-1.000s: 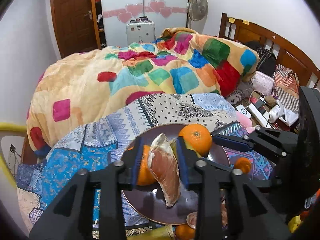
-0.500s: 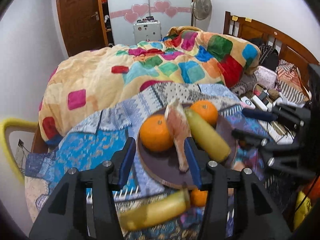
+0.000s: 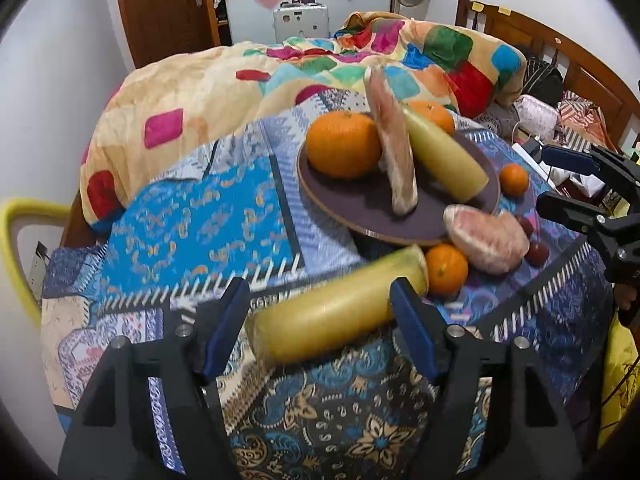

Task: Organize fruits
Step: 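Withdraw both grippers toward the remaining fruit on the cloth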

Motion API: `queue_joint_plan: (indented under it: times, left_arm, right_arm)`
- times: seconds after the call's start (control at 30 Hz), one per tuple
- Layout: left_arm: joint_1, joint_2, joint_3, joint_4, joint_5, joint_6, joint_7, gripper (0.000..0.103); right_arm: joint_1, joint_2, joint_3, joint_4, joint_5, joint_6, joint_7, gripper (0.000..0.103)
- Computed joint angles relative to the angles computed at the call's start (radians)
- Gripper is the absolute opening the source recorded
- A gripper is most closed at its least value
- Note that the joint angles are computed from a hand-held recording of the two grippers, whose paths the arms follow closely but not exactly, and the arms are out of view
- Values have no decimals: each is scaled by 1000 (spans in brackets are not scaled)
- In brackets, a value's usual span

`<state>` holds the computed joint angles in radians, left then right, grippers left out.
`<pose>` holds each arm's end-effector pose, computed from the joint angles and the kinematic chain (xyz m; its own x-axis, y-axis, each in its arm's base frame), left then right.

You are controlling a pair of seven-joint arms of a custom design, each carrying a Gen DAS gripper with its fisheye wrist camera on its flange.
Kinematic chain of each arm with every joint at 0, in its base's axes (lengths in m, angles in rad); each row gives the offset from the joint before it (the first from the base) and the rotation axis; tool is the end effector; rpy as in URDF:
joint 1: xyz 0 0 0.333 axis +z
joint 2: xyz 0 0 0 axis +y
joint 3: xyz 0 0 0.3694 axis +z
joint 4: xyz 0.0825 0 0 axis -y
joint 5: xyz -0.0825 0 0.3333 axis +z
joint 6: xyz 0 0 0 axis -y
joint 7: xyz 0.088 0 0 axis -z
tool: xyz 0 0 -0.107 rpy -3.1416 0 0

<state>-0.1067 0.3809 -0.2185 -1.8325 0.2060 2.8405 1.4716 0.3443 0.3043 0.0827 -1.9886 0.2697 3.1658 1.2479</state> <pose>0.6312 -0.2008 0.4815 -0.3448 -0.9383 -0.0264 -0.7477 0.2915 -0.5966 0.5862 0.2331 0.4985 0.4371 -0.8992 0.0202 -0.5712 -0.2949 -0.7660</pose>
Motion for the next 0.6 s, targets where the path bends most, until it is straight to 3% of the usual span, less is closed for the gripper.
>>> queue_joint_plan:
  times: [0.13,0.23,0.47,0.6]
  left_arm:
    - [-16,4,22,-19,41,16,-9,85]
    - [-6,21,3,-5,33,14,11,91]
    - [-1,61,-34,48,12,3,89,92]
    - [-10,78,-33,60,18,8,111,84]
  right_arm:
    - [1,-6,1,-21,-6,-6,-11,72]
    - [-19,-1,28,-24,4,-13,-30,77]
    - [-10,25,24,1,-3,-65,-57,77]
    - [-13,42,32,25,0,-101,-81,77]
